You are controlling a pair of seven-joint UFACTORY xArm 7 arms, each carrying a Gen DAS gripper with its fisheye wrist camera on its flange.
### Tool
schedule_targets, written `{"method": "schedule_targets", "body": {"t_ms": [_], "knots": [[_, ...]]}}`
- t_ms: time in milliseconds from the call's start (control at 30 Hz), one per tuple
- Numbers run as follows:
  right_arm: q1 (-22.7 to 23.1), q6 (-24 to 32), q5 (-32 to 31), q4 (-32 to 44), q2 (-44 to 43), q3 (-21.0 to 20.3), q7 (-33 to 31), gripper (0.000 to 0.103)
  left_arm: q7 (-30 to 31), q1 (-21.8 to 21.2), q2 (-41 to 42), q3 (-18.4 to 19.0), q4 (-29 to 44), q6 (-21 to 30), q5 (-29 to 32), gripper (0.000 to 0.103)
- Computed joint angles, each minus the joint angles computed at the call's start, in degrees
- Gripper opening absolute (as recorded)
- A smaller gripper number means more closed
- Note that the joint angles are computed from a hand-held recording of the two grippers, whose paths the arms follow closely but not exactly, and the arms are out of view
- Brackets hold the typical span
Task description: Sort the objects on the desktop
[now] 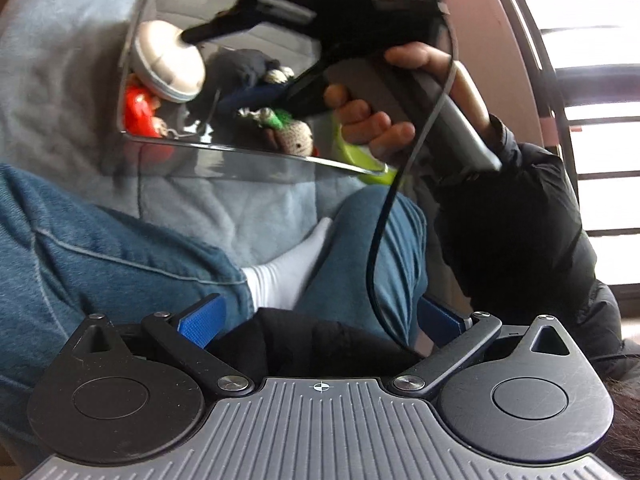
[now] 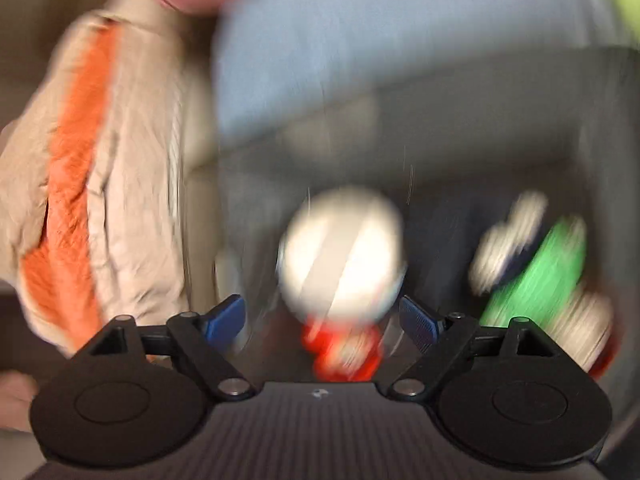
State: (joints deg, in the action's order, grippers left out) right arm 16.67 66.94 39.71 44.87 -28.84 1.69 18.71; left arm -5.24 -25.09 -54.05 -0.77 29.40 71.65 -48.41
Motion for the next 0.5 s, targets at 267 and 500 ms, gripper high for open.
{"method": "schedule_targets", "body": {"t_ms": [267, 500], "knots": [[-1.8, -11.1, 11.8, -10.7, 0.9, 4.9, 23.0, 0.079, -1.5, 0.2, 0.4, -0.1, 0.0, 0.8, 0.5, 0.103], [2.2, -16.6, -10.5, -4.5, 4.0, 5.5, 8.6, 0.059, -1.0, -0.5, 2.2, -0.8, 0.1, 0.4, -0.1, 0.103]]}}
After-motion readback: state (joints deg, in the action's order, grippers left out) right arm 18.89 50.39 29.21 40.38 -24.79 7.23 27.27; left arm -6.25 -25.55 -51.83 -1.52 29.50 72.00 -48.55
